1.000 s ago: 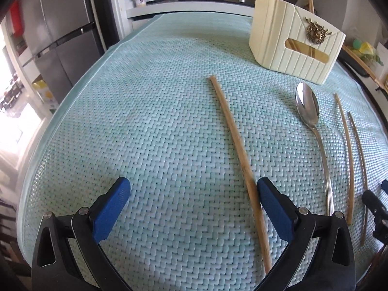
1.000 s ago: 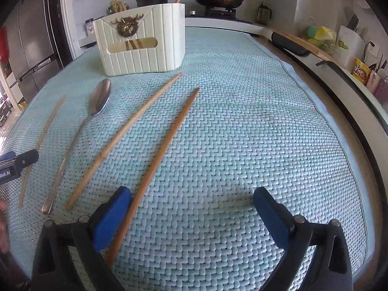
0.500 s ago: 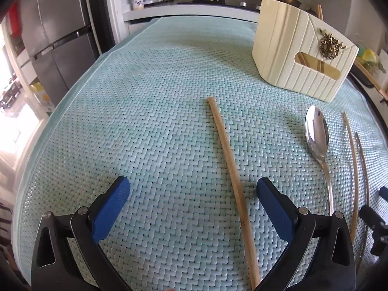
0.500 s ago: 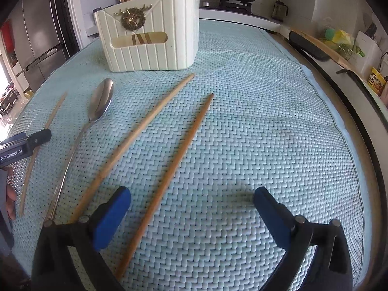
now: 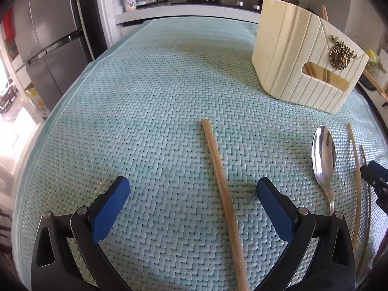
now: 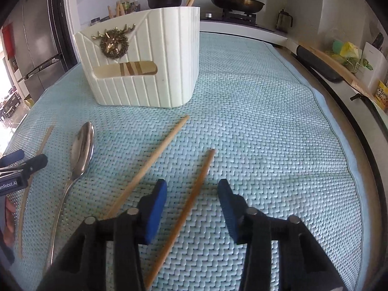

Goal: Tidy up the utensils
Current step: 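Close the right gripper on a chopstick while the left gripper closes on another, then lift both held chopsticks up and carry them toward the cream holder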

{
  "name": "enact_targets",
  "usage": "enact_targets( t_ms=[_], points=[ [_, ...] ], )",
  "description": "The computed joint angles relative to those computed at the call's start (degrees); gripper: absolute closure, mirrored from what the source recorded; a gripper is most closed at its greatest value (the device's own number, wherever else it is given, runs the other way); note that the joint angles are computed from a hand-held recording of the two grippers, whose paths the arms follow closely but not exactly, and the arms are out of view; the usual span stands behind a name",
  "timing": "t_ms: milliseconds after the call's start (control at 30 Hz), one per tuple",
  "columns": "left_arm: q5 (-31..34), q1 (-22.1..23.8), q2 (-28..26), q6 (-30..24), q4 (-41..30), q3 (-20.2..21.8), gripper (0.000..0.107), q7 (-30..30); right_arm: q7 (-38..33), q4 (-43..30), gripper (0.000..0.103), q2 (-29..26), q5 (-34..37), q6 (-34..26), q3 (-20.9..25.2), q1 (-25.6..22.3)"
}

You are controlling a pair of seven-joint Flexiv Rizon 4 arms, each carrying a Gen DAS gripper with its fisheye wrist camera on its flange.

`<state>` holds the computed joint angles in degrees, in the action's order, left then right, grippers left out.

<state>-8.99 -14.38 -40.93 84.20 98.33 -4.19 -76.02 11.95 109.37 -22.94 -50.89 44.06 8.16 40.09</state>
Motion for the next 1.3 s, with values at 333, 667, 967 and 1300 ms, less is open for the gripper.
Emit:
enact_targets(
  t_ms=[333,667,967,1300],
  points=[
    [0.58,1.93,-0.54,-0.96,-1.77,-2.53,0.036,2.39,0.08,1.0,0.093,0.14,-2.58,3.1,-1.14,-1.96],
    [-7.8,14.76,-0.33,2.52,3.95,-20.08,0.102,12.82,9.19,6.08,0.097,3.31,-10.74,10.49,-2.26,-3.21],
    [-5.74,26.01,1.0,11.07,10.69,-34.4,0.102,14.62,17.93,7.8,0.097,8.09,-22.16,8.95,-0.08,-4.47],
    [4.4,38.41,1.85,16.6,15.19,-48.14,0.102,9.37,20.54,6.24,0.097,12.21,-29.97,4.62,2.87,-4.94]
  ],
)
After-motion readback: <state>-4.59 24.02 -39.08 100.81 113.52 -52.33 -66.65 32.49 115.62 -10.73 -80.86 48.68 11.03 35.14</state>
